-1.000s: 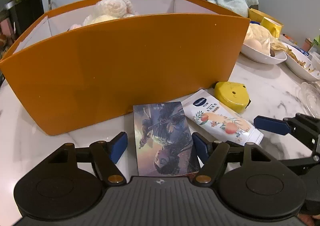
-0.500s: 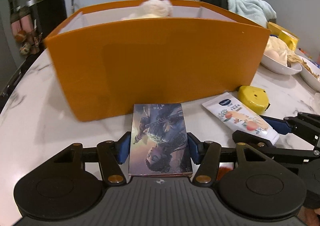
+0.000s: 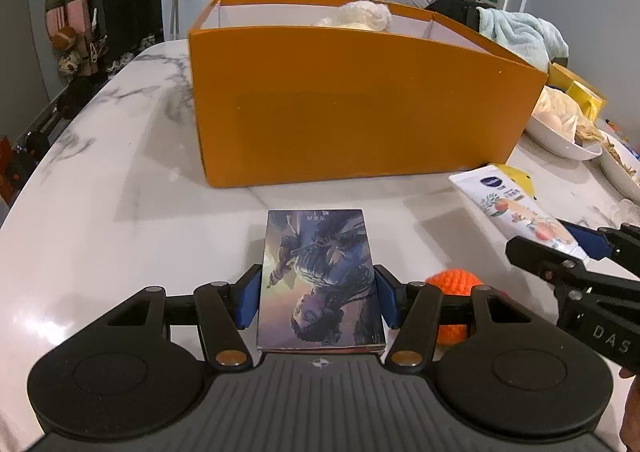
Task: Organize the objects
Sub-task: 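Grasp the picture card box with the left tool while the right tool grasps the white lotion tube, then carry the card box and lotion tube into the orange box and release both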
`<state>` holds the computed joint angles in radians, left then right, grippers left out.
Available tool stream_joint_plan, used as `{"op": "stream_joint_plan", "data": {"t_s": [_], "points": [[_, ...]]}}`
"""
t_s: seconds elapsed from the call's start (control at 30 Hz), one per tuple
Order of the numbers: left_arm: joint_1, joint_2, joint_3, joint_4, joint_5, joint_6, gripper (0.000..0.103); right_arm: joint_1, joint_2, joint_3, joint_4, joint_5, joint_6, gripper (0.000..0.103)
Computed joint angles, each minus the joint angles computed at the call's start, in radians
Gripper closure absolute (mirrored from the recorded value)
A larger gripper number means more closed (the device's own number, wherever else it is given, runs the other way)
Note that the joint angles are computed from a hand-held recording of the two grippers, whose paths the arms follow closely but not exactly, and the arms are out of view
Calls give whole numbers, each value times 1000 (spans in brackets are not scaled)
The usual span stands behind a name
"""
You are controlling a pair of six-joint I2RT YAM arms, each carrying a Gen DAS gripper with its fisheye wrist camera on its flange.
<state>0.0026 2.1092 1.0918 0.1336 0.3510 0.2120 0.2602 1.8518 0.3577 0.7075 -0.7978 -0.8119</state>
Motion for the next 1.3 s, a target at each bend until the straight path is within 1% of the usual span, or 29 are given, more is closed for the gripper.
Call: {"op": "stream_joint_plan", "data": {"t_s": [0.2,0.43,0.6,0.8,0.83,0.93,1.03,1.1,1.17,1.3], "points": [[29,-64,-57,3,17,1,36,-55,-89,-35,-82,-57,-45,55],[61,-145,-124,45,51,6,36,-115,-175,-49,-203,-127,-105,55],[73,-196,-131,36,83,1,37,-144,-261,-52,-300,-174,-126,55],[75,-248,-106,10,111,-12,37,-167,-396,-30,-456,-235,-129,55],[73,-250,-91,7,113,-19,36,-166,-419,-24,-477,-243,-123,55],[63,-246,-33,-6,110,-34,36,-142,-479,-12,-487,-248,-67,55],[47,-214,57,-28,97,-49,36,-85,-515,26,-480,-232,32,55],[30,-182,136,-48,71,-58,37,-31,-520,55,-442,-205,111,55],[11,-137,230,-73,44,-60,37,38,-503,109,-428,-156,175,55],[-22,1,473,-176,18,-86,36,178,-381,268,-427,-38,298,55]]}}
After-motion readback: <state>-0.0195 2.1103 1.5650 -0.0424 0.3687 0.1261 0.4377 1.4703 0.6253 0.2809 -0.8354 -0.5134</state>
